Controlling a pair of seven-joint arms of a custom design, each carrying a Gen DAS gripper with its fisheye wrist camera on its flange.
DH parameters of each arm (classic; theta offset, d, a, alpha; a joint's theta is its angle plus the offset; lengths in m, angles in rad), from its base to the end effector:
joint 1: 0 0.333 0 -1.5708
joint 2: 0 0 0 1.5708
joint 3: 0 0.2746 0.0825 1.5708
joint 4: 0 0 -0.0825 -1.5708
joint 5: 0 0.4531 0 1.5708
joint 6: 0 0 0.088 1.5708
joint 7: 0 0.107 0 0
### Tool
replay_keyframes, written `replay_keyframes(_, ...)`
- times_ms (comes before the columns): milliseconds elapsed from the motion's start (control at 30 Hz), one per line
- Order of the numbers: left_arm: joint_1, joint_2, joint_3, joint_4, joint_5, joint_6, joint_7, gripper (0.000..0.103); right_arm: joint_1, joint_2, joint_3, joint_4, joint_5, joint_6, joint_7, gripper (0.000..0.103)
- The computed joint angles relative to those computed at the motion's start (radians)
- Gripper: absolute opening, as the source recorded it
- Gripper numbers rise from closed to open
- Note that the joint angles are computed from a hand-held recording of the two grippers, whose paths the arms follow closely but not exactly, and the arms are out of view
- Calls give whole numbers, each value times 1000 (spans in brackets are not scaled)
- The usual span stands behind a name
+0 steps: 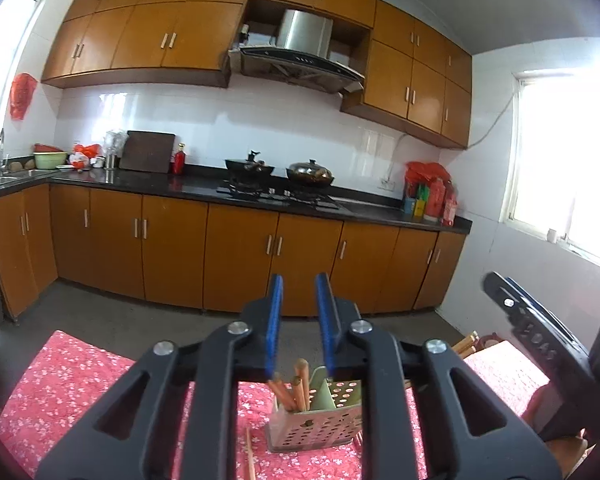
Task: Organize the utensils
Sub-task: 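Drop the right tool's chopstick into the holder while the left tool releases its chopstick, then lower both tools onto the last two chopsticks on the tablecloth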
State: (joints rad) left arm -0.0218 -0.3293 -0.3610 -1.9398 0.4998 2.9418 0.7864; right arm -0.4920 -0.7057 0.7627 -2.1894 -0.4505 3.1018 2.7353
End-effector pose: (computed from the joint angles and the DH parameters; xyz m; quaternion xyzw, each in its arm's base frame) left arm 0.5126 -0.2769 0.7186 -0.5276 0.5758 -0.5195 0.3467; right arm 0.4656 0.2766 0.6717 -0.4742 0.5630 -0.3958 0.5491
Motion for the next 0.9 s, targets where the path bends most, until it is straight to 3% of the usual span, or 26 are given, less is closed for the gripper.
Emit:
replay_keyframes(167,1,-161,23,-143,-31,-17,9,27,173,-78,-132,-111,15,-90,-50,42)
replay_keyframes(300,-30,-296,59,-302,-107,-69,65,31,357,-116,-244,-230,33,-220,-98,42)
replay_keyframes(467,-74,-375,86,-452,-191,-178,156,32,592,-51,-387,-314,90,-359,-194,42)
replay_keyframes(533,-117,-386,113,-503,-241,-224,205,32,721,-5,-478,-345,165,-376,-272,42)
replay_keyframes(633,-160,-401,134,-563,-303,-259,263,35,844,47,-552,-366,254,-384,-377,38)
replay_keyframes(833,-219,-385,140,-601,-402,-292,335,37,887,141,-539,-323,305,-444,-438,31)
replay_keyframes(867,-225,-384,140,-606,-412,-291,342,37,866,147,-515,-314,276,-448,-421,28)
replay_keyframes(900,-233,-380,142,-608,-423,-292,351,37,861,150,-510,-312,265,-455,-417,17)
